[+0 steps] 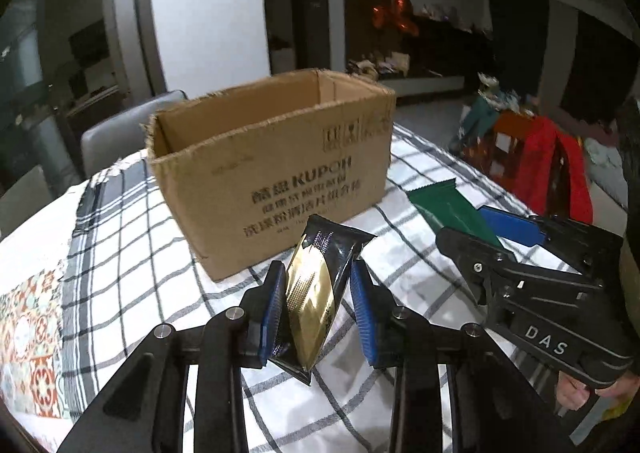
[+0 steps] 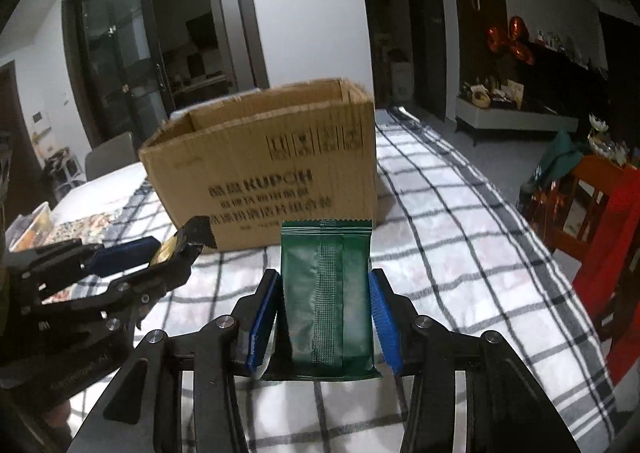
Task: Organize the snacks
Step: 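Carry both held snacks over the box and open both tools to drop them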
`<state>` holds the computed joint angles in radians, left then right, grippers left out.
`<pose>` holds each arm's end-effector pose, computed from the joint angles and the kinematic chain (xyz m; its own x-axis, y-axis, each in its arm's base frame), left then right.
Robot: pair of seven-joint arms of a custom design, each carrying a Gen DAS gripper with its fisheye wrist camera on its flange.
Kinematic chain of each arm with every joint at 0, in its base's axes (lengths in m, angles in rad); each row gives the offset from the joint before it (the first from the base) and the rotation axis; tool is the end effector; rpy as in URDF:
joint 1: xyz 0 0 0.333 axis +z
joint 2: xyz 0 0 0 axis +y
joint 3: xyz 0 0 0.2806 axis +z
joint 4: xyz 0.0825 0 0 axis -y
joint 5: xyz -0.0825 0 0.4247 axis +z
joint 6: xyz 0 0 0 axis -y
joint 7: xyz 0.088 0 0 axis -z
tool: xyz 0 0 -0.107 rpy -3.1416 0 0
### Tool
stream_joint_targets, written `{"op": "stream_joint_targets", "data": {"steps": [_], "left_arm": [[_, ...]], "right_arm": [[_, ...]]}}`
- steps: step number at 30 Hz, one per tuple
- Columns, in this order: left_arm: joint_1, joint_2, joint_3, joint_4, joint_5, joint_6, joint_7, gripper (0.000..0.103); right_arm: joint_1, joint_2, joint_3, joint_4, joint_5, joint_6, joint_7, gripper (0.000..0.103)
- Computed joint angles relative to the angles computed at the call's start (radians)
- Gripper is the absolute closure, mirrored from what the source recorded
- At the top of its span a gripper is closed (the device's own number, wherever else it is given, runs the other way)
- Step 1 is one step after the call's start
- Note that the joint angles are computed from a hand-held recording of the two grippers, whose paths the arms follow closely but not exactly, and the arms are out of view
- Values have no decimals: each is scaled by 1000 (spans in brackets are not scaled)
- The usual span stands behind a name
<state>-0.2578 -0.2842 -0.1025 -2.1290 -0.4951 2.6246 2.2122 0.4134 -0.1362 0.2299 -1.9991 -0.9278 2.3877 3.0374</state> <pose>0.5349 -0.1944 0.5725 -0.6183 -0.7857 -0.0210 -0.5101 0.4215 -0.7497 0.4860 0.3614 0.5319 -0.2171 -0.9690 -0.1180 -0.5568 0.2222 -0.8004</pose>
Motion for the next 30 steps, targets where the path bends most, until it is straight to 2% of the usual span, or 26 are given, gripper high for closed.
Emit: {"op": "stream_joint_targets", "data": {"steps": [7, 10, 13, 23, 30], "left_arm": [[11, -20, -12, 8, 31, 52, -101, 70], [10, -3, -11, 38, 44, 65, -135, 71], [16, 17, -17, 67, 68, 78, -170, 71], [45, 142, -39, 244, 135, 103, -230, 71], [79, 262, -64, 399, 207, 87, -295, 71]], "right_arm": [[-19, -26, -9, 10, 4, 55, -62, 57], [-36, -22, -21, 27, 31, 99, -102, 57], [-51, -9, -20, 54, 17, 108, -121, 57], [-62, 86, -67, 205, 27, 130, -226, 57], [-45, 177, -108, 330, 54, 149, -316, 57]]}}
